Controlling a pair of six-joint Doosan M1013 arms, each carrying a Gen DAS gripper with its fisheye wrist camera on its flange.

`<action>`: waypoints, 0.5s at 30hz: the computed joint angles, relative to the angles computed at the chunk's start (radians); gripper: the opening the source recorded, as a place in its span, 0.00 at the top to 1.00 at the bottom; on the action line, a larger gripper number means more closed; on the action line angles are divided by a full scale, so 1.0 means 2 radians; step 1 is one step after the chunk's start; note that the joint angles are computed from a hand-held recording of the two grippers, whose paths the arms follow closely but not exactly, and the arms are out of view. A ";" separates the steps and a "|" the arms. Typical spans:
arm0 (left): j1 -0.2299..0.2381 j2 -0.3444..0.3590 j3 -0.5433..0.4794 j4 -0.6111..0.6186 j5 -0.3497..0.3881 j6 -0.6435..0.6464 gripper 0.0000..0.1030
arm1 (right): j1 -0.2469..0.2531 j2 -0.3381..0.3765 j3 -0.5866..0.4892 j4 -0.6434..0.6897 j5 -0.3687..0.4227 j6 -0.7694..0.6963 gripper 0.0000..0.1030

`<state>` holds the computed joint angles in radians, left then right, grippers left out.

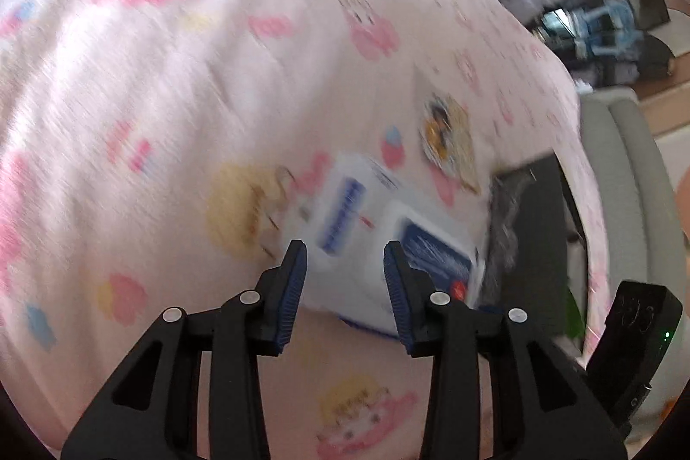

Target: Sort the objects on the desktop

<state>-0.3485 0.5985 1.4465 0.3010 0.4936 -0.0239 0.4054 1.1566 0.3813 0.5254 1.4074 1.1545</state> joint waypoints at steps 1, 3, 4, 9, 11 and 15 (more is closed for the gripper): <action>-0.001 0.002 -0.003 0.014 0.008 -0.012 0.64 | 0.001 0.003 -0.003 -0.003 0.000 0.001 0.52; 0.004 0.007 -0.004 -0.033 0.003 0.030 0.64 | 0.004 0.000 0.009 -0.010 -0.013 -0.002 0.52; 0.008 0.011 -0.005 -0.078 -0.005 0.071 0.63 | 0.005 -0.003 0.015 -0.011 -0.018 -0.005 0.52; 0.005 0.011 -0.011 -0.099 0.002 0.118 0.53 | -0.001 -0.014 0.032 0.014 -0.012 -0.013 0.51; 0.003 0.006 0.000 -0.133 -0.020 0.149 0.53 | -0.004 -0.021 0.043 0.028 -0.006 -0.023 0.51; -0.008 -0.006 0.016 -0.168 -0.047 0.183 0.53 | -0.008 -0.031 0.064 0.057 0.027 -0.046 0.51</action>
<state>-0.3641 0.5860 1.4779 -0.0353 0.3998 0.3422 0.3901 1.0938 0.5088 0.6402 1.4623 1.0618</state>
